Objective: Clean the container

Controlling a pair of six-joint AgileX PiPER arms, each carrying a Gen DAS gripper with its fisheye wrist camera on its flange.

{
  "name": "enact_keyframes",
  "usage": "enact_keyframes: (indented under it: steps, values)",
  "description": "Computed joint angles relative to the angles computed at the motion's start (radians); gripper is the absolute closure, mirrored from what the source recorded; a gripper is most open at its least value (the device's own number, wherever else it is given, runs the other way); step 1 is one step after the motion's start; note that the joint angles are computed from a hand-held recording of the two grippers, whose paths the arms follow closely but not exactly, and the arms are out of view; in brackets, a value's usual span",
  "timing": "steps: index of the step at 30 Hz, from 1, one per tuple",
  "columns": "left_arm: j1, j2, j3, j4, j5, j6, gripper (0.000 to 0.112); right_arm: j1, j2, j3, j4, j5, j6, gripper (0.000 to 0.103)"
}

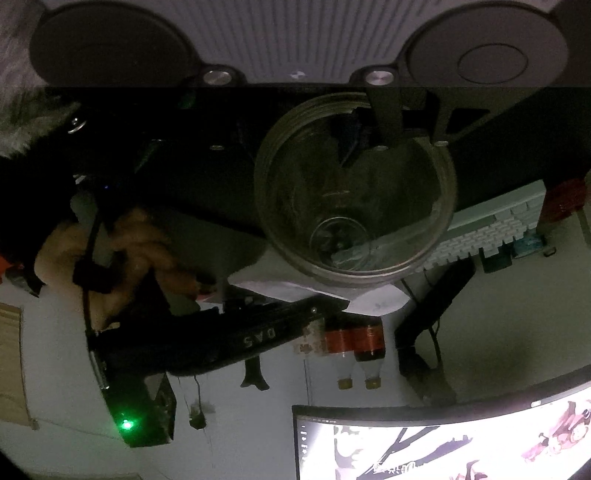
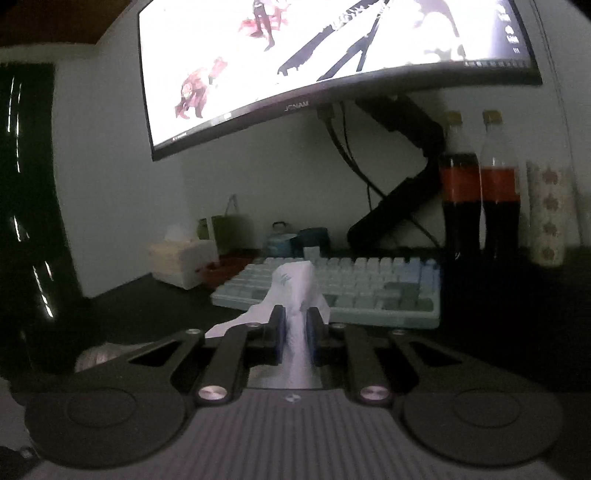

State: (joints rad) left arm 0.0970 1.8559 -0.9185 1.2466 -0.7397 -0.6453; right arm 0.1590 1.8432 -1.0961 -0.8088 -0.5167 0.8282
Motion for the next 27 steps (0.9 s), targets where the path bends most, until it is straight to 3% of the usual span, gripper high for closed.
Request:
enact_keyframes:
  steps: [3, 6, 14, 16, 19, 22, 27]
  values:
    - [0.002, -0.001, -0.003, 0.010, 0.003, -0.011, 0.067, -0.018, -0.026, 0.029, -0.175, -0.103, 0.100, 0.089]
    - [-0.002, 0.000, -0.005, 0.003, 0.007, -0.006, 0.066, -0.021, -0.043, 0.037, -0.269, -0.144, 0.152, 0.089]
    - [-0.009, 0.004, -0.004, -0.016, 0.008, 0.011, 0.065, -0.039, 0.024, -0.066, -0.207, 0.013, 0.243, 0.089]
    - [-0.009, 0.005, -0.008, -0.009, 0.009, -0.002, 0.063, -0.042, 0.018, -0.047, -0.203, -0.023, 0.228, 0.089]
    - [-0.011, 0.002, -0.004, -0.016, 0.012, 0.002, 0.062, -0.060, 0.009, -0.019, -0.313, -0.159, 0.266, 0.089]
    - [-0.012, 0.002, 0.000, -0.023, 0.008, 0.017, 0.061, -0.042, -0.021, 0.034, -0.299, -0.210, 0.119, 0.089]
    - [-0.014, 0.005, -0.001, -0.030, 0.008, 0.020, 0.059, -0.035, 0.009, -0.045, -0.271, -0.061, 0.185, 0.089]
